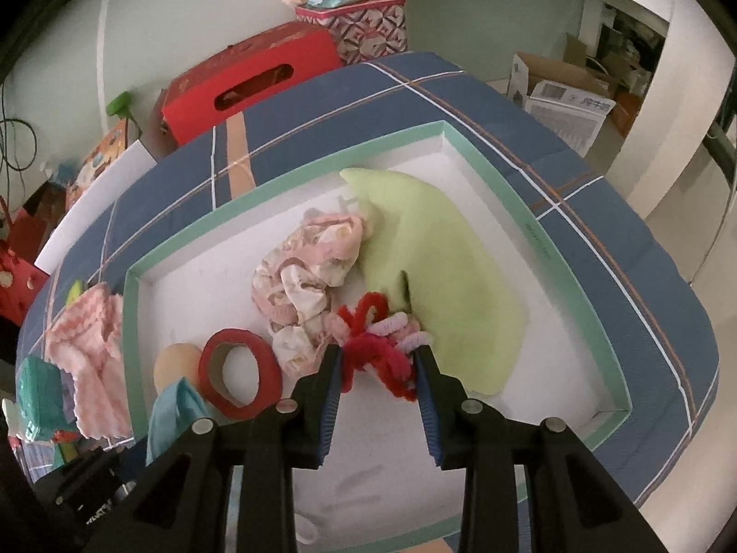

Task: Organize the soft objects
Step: 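Open the left tool to drop the mask while the right tool drops the red scrunchie into the tray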

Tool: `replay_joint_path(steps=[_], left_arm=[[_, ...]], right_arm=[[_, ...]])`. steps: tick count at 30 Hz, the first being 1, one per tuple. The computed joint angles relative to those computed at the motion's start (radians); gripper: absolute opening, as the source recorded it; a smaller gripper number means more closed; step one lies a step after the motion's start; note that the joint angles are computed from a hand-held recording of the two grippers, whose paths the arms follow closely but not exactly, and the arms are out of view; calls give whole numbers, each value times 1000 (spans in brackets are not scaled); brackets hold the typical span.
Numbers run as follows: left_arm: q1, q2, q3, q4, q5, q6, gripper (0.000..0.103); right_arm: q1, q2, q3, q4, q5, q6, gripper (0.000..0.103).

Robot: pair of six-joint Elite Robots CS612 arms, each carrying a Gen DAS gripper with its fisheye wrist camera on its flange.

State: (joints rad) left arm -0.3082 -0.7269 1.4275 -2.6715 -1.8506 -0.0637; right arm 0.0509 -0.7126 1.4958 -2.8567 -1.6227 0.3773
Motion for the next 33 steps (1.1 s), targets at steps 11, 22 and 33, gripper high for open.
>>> replay_joint_path(steps=[11, 22, 33], left_arm=[[8, -22, 13, -15, -24, -30, 52], [14, -42, 34, -79, -11, -46, 74], [25, -44, 46, -144, 116, -134, 88]], right_arm=[[10, -11, 6, -23, -28, -23, 53], [15, -16, 9, -44, -44, -30, 67], [16, -14, 11, -68, -47, -39, 84]])
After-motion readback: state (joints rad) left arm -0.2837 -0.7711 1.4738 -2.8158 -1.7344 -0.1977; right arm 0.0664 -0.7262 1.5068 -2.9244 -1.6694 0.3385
